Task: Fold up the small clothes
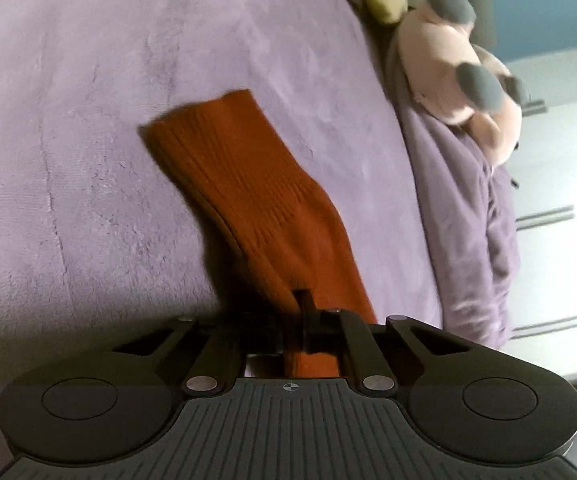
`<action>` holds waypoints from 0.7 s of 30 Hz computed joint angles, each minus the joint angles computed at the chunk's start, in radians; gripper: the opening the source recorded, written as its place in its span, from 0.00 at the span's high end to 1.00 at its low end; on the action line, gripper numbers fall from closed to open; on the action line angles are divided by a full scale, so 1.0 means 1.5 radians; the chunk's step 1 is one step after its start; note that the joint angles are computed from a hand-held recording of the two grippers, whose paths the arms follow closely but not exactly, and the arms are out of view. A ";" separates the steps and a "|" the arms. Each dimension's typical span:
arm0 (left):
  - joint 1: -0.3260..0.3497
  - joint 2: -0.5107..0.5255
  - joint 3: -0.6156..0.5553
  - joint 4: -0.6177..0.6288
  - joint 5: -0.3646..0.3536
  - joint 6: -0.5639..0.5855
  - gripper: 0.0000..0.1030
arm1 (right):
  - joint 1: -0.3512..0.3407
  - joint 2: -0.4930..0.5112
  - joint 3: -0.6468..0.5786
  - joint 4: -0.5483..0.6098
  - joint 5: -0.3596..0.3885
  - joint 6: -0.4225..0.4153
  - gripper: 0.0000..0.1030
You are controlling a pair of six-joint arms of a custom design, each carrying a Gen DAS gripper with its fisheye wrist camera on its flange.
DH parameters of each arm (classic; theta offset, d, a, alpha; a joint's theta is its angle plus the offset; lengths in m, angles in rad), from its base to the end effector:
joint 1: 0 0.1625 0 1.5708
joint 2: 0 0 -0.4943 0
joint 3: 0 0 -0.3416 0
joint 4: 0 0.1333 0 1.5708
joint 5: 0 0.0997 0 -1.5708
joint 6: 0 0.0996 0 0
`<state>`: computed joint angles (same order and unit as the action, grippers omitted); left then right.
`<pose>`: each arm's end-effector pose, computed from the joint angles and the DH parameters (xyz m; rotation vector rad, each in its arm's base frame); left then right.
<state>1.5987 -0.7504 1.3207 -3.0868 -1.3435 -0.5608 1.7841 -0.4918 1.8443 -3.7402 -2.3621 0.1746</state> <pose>0.1776 -0.7815 0.3392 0.9484 -2.5767 1.4351 0.1942 -0.6015 0.0872 -0.3671 -2.2822 1.1491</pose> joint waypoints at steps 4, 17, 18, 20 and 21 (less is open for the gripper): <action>-0.042 -0.007 0.017 -0.042 0.053 0.173 0.92 | -0.008 -0.002 0.023 -0.037 0.018 0.004 0.40; -0.256 0.030 0.177 -0.023 -0.026 0.610 0.53 | -0.002 -0.019 0.054 -0.053 0.067 -0.002 0.40; -0.260 0.040 0.185 -0.012 -0.008 0.602 0.54 | -0.004 -0.024 0.056 -0.045 0.078 0.001 0.40; -0.258 0.051 0.196 0.001 0.013 0.572 0.53 | -0.012 -0.033 0.057 -0.034 0.106 0.003 0.40; -0.256 0.053 0.204 0.007 0.031 0.549 0.53 | -0.016 -0.038 0.057 -0.023 0.121 0.002 0.40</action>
<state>1.2145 -0.6710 1.6269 -3.0766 -1.2976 0.2623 1.7602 -0.5485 1.9296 -3.7746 -2.1806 0.1782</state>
